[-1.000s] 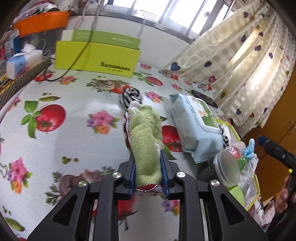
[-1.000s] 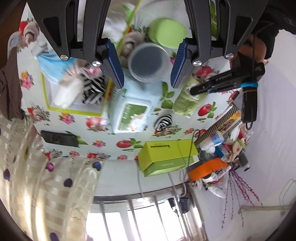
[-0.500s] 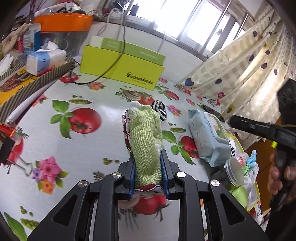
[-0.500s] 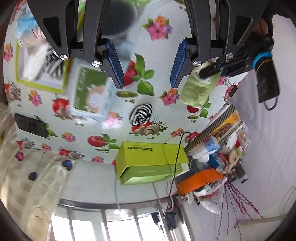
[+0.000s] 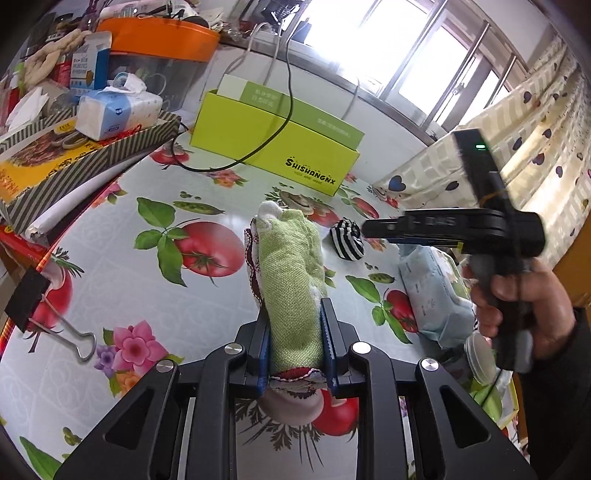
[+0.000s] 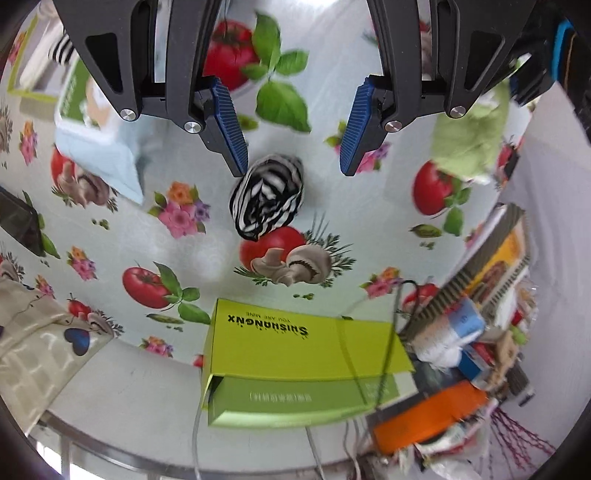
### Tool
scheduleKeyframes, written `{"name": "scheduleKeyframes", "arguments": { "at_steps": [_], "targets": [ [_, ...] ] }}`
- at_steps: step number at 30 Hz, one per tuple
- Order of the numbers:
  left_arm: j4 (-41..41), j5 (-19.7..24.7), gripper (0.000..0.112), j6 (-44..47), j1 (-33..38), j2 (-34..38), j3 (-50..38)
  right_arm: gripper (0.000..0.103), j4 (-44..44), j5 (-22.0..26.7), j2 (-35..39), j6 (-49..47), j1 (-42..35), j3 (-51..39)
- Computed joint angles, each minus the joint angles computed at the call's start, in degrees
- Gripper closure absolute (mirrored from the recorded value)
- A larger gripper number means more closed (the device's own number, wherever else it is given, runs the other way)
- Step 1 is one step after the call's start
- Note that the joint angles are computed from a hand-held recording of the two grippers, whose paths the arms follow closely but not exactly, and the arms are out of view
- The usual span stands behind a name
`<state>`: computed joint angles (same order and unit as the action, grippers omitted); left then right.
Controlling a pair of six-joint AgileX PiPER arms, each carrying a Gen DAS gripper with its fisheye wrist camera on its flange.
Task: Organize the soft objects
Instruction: 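Lift the green towel with the left gripper while right grasps the striped sock ball, then carry the green towel and striped sock ball over the box with both grippers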
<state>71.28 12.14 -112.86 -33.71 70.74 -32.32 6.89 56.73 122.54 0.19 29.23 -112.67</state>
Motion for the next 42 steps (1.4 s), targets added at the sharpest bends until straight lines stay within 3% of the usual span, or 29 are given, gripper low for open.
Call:
{"name": "scheduleKeyframes", "arguments": {
  "at_steps": [8, 10, 12, 14, 21, 30, 36, 42],
  "targets": [
    [3.02, -2.72, 0.088, -2.78, 1.52, 0.74, 0.37, 0.052, -3.79, 9.97, 12.45, 4.34, 0.36, -17.36],
    [2.51, -3.12, 0.088, -2.24, 1.88, 0.93, 0.36, 0.064, -3.91, 10.55, 13.41, 4.21, 0.44, -18.30],
    [1.44, -3.22, 0.088, -1.09, 2.02, 0.99, 0.25, 0.085, -4.81, 9.23, 12.82, 4.35, 0.65, -17.01],
    [-0.92, -2.85, 0.088, 1.24, 1.80, 0.91, -0.01, 0.089, -3.98, 8.16, 11.43, 3.57, 0.43, -14.90],
    [-8.16, 1.85, 0.088, 7.58, -1.46, -0.84, -1.08, 0.090, 1.62, -1.59, -2.00, -2.29, -0.69, 3.22],
    [-11.49, 15.88, 0.088, 10.30, -13.40, -4.83, -5.49, 0.090, 13.52, -13.77, -26.11, -14.26, -2.16, 32.36],
    [-10.91, 25.53, 0.088, 10.39, -23.22, -4.60, -10.86, 0.090, 21.76, -16.36, -41.89, -22.32, -5.91, 46.80],
    [-9.67, 32.53, 0.088, 10.75, -31.78, -2.18, -16.79, 0.090, 28.47, -14.38, -55.61, -29.26, -13.50, 56.94]
  ]
}}
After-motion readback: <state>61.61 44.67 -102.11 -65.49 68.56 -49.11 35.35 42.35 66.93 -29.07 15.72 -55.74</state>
